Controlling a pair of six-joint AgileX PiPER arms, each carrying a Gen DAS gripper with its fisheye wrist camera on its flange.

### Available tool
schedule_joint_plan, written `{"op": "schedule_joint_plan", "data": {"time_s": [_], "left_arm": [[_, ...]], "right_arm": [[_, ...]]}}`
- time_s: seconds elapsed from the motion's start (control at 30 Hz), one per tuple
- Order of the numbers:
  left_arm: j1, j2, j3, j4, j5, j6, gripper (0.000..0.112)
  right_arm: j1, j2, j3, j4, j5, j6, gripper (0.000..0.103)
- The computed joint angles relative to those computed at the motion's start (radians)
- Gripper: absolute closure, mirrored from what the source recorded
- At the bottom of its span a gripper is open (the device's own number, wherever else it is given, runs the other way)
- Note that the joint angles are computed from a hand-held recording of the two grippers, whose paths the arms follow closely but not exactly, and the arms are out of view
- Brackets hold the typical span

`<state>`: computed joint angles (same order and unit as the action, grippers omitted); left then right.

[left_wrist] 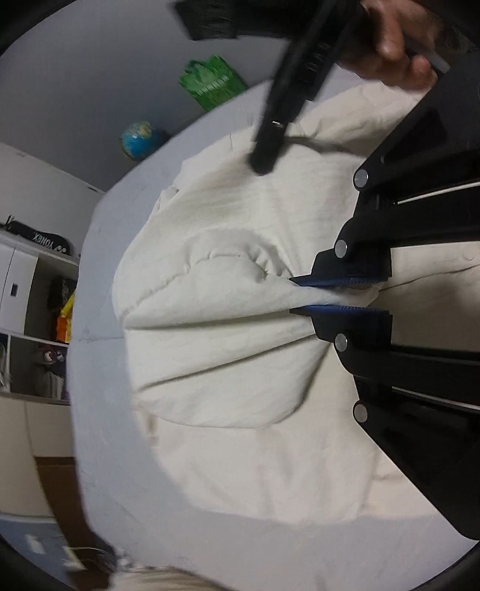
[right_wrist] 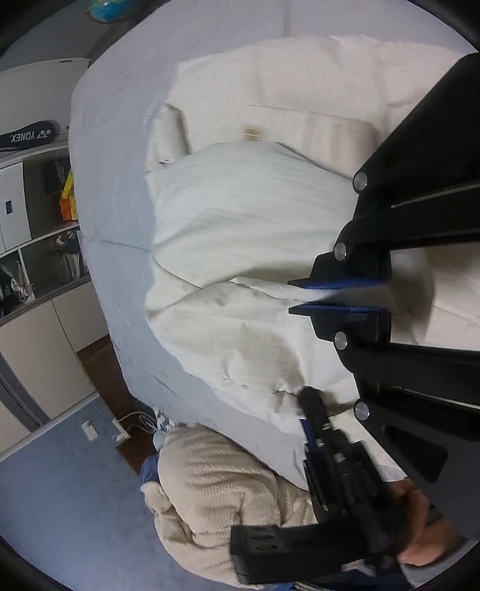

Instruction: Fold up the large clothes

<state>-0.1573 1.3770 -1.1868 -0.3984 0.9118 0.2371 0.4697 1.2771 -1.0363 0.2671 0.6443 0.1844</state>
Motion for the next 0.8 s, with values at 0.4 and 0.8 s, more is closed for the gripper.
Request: {"op": "schedule_joint_plan", "data": {"time_s": [0.4,0.8], "left_arm": [[0.041,0.017,0.206,-0.101,-0.118,0.069,0.099],[0.086,-0.023,0.201,-0.1,-0.074,0.061,0.033]], "right_arm": [[0.125,-0.094,0.344,-0.005,-0.315,0.016,0.095],[0.09,-0.102,0.239,0.001,-0.116,-0.004,0.081]]}}
